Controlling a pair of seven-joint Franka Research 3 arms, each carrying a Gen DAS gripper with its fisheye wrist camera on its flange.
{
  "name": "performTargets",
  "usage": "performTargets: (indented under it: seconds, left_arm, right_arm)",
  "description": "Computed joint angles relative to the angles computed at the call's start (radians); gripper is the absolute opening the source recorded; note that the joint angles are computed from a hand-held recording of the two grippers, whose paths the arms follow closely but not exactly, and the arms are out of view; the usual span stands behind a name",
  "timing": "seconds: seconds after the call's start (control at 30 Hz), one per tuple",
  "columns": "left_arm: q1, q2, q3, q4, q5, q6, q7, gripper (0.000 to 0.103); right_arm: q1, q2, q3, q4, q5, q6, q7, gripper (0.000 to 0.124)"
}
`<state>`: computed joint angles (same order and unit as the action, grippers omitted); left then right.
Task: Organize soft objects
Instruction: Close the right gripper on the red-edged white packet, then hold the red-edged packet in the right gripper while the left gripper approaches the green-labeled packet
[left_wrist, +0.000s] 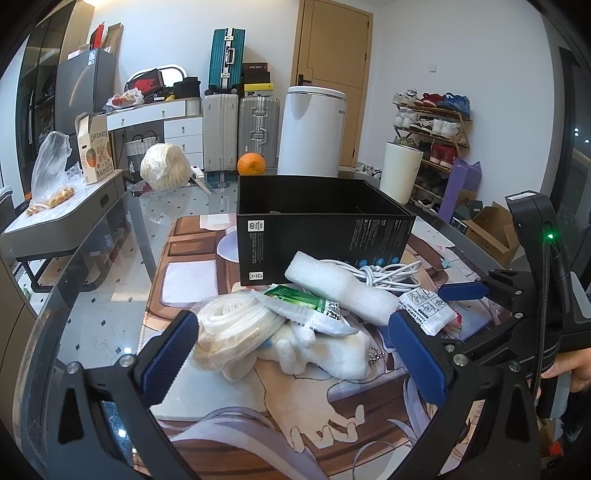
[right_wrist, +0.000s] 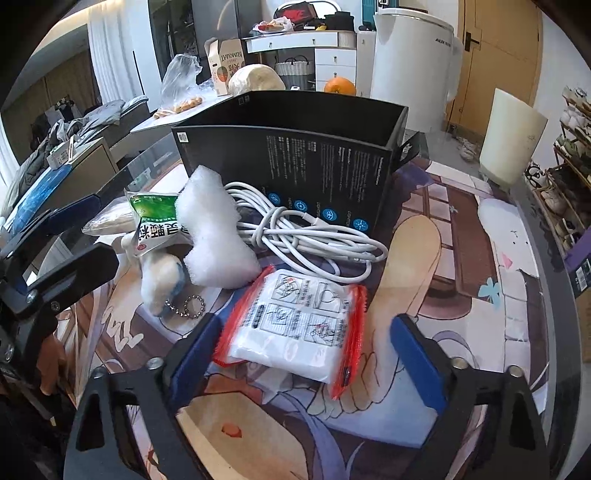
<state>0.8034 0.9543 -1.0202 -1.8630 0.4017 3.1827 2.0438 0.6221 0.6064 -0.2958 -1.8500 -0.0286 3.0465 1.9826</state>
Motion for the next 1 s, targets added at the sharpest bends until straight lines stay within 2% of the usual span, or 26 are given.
performTargets:
  seconds: [0.07, 0.2, 0.27, 0.37, 0.6, 0.9, 1.0]
  left_arm:
    - [-0.001, 0.0, 0.0, 0.0, 0.001, 0.0, 0.0, 0.103]
    - [0.001, 0.002, -0.002, -0.002, 0.002, 0.0, 0.0, 0.103]
    - [0.001, 0.002, -0.002, -0.003, 0.003, 0.001, 0.0, 0.103]
    - [0.0, 0.0, -0.001, -0.003, 0.003, 0.002, -0.001, 0.103]
    - [-0.004, -0.003, 0.005, -0.003, 0.008, 0.004, -0.007, 0.103]
    - [-0.025, -0.022, 0.031, -0.003, 0.01, 0.015, -0.015, 0.103]
    - [-0.036, -0.032, 0.043, -0.001, 0.014, 0.016, -0.023, 0.103]
  right_arm:
    - [0.001, -0.004, 0.001, -0.007, 0.0, 0.013, -0.003, 0.083]
    - [0.012, -0.01, -0.007, -0.017, 0.001, 0.025, -0.018, 0.076]
    - [0.019, -0.013, -0.014, -0.023, 0.002, 0.029, -0.023, 0.065]
    - [-0.005, -0.027, 0.011, -0.039, 0.012, 0.041, -0.054, 0.057]
    - [-0.023, -0.055, 0.035, -0.078, 0.046, 0.068, -0.117, 0.054]
    - [0.047, -0.114, -0.034, -0.158, 0.103, 0.151, -0.169, 0.054]
    - [0.041, -0.12, -0.023, -0.164, 0.138, 0.173, -0.206, 0.054]
